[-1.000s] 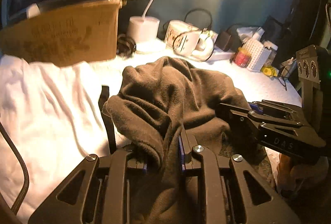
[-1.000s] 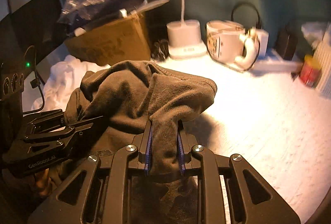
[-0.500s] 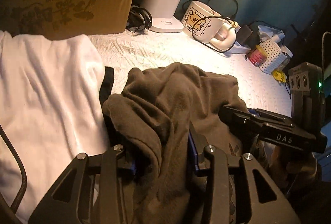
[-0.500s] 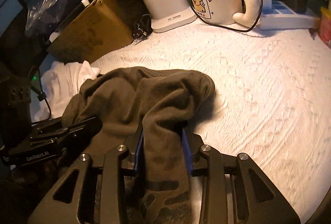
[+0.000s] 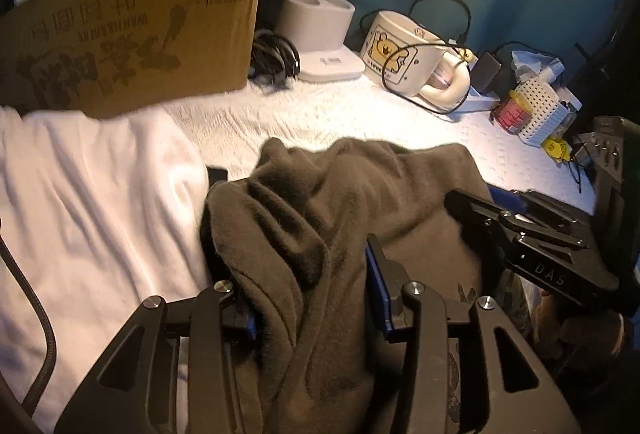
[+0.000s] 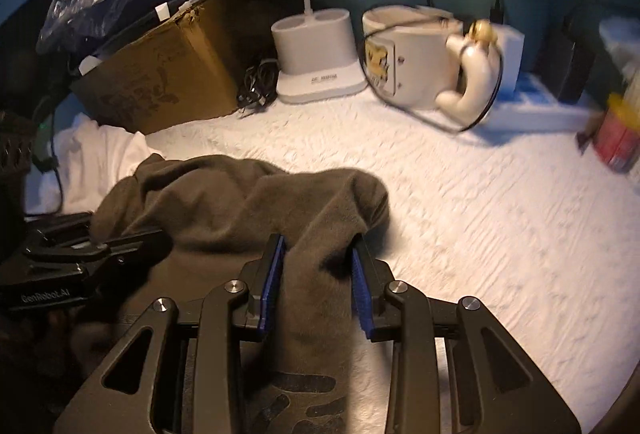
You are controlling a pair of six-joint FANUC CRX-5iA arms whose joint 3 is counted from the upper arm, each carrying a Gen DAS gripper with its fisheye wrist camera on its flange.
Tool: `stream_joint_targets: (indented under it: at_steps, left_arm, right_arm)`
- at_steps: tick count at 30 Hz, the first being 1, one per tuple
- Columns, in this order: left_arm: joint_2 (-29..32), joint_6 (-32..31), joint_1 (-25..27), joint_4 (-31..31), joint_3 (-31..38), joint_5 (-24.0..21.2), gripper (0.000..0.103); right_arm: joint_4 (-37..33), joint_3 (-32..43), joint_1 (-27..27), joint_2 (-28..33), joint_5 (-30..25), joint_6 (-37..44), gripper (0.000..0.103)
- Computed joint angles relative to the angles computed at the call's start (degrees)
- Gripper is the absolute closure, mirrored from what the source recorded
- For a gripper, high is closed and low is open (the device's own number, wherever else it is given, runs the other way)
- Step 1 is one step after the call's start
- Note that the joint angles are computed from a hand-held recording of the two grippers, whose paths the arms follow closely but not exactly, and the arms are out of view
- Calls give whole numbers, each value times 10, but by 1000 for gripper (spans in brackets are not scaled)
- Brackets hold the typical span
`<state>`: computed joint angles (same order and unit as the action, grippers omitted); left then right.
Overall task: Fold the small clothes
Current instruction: 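Lower the held shirt onto the table with both grippers, then open both grippers and release the shirt onto the table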
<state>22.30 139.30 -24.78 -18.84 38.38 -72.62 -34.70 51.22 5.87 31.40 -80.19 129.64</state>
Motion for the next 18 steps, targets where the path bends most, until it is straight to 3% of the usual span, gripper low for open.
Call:
stream_joint_targets:
  at_steps: [4, 9, 18]
  left_arm:
    - [23, -41, -10, -30, 41, -33, 60]
    - [24, -36, 9, -10, 24, -25, 56]
    - [33, -12, -12, -78, 59, -64, 54]
  right_arm:
    - [57, -91, 20, -53, 131, 41, 70]
    - [77, -76, 21, -39, 125, 39, 70]
    - [86, -84, 15, -48, 122, 29, 70]
